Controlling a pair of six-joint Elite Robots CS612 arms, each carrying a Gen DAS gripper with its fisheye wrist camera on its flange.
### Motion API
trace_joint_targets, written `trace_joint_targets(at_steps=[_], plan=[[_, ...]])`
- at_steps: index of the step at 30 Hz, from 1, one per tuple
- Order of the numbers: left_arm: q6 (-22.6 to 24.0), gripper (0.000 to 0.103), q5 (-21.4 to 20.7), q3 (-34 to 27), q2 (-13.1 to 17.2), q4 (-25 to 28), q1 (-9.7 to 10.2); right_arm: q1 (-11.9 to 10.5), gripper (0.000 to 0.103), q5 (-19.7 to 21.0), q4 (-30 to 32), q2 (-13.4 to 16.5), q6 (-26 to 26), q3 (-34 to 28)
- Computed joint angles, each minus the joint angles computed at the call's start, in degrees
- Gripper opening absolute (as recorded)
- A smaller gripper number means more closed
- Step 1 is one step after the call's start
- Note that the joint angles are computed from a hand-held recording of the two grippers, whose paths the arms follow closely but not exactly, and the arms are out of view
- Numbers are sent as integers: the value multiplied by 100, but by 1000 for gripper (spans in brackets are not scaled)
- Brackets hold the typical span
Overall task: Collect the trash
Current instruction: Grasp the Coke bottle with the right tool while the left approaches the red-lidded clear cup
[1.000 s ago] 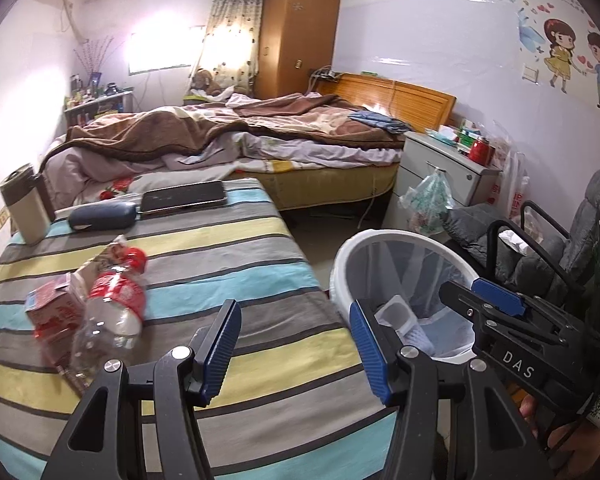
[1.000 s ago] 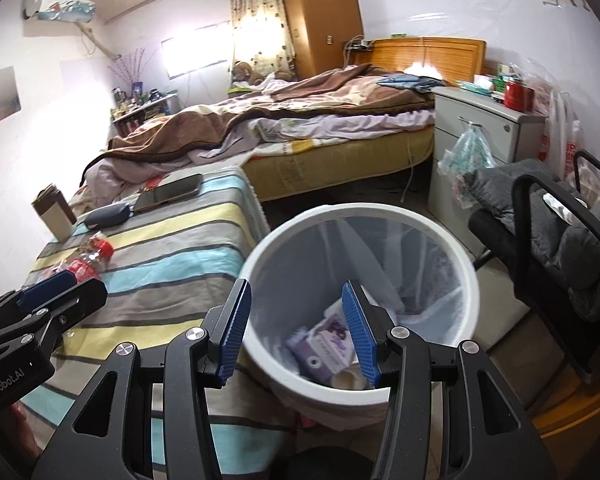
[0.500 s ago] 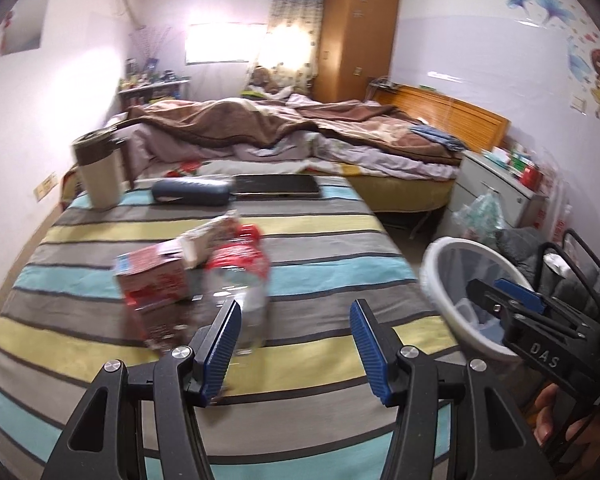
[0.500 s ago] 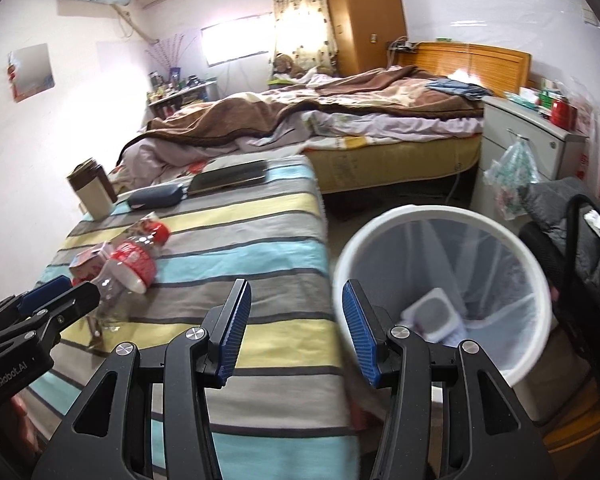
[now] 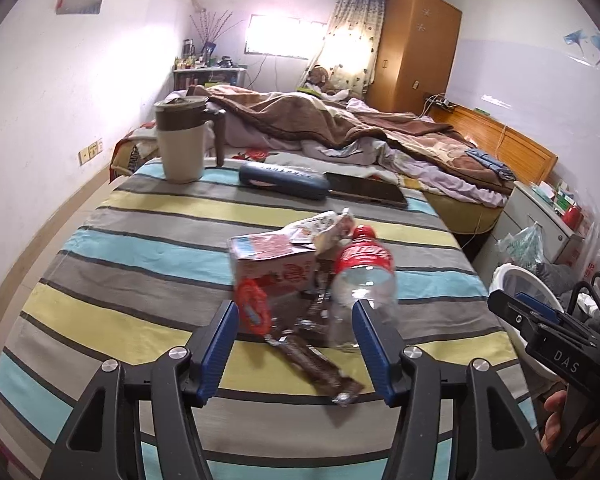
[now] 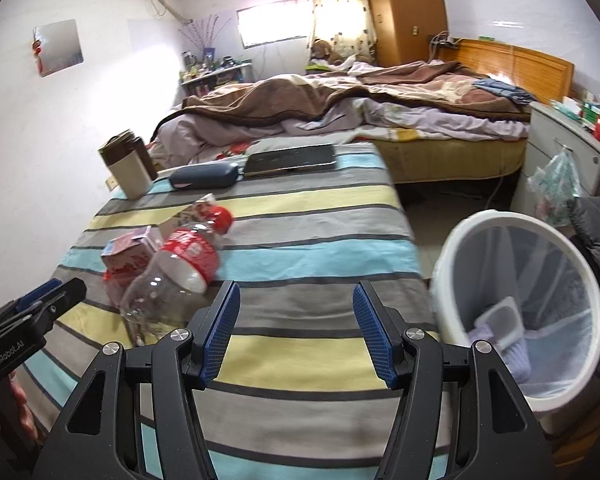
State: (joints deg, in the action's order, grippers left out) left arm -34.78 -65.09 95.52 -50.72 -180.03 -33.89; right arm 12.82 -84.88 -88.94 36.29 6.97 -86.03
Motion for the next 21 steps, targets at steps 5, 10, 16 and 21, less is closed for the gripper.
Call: trace_joint_targets(at_steps=[5, 10, 16, 21], plan=[[-82, 59, -58, 41, 2, 0, 100, 71, 61, 164, 31, -90, -34, 192], [-151, 59, -83, 78, 2, 9, 193, 139, 61, 349, 55, -190, -39, 416], [-141, 59, -201, 39, 38, 102, 302, 177, 61, 611, 35, -286, 1, 632], [-47, 59, -258, 9, 44, 144, 353, 239, 61, 637, 7, -413, 67, 876]])
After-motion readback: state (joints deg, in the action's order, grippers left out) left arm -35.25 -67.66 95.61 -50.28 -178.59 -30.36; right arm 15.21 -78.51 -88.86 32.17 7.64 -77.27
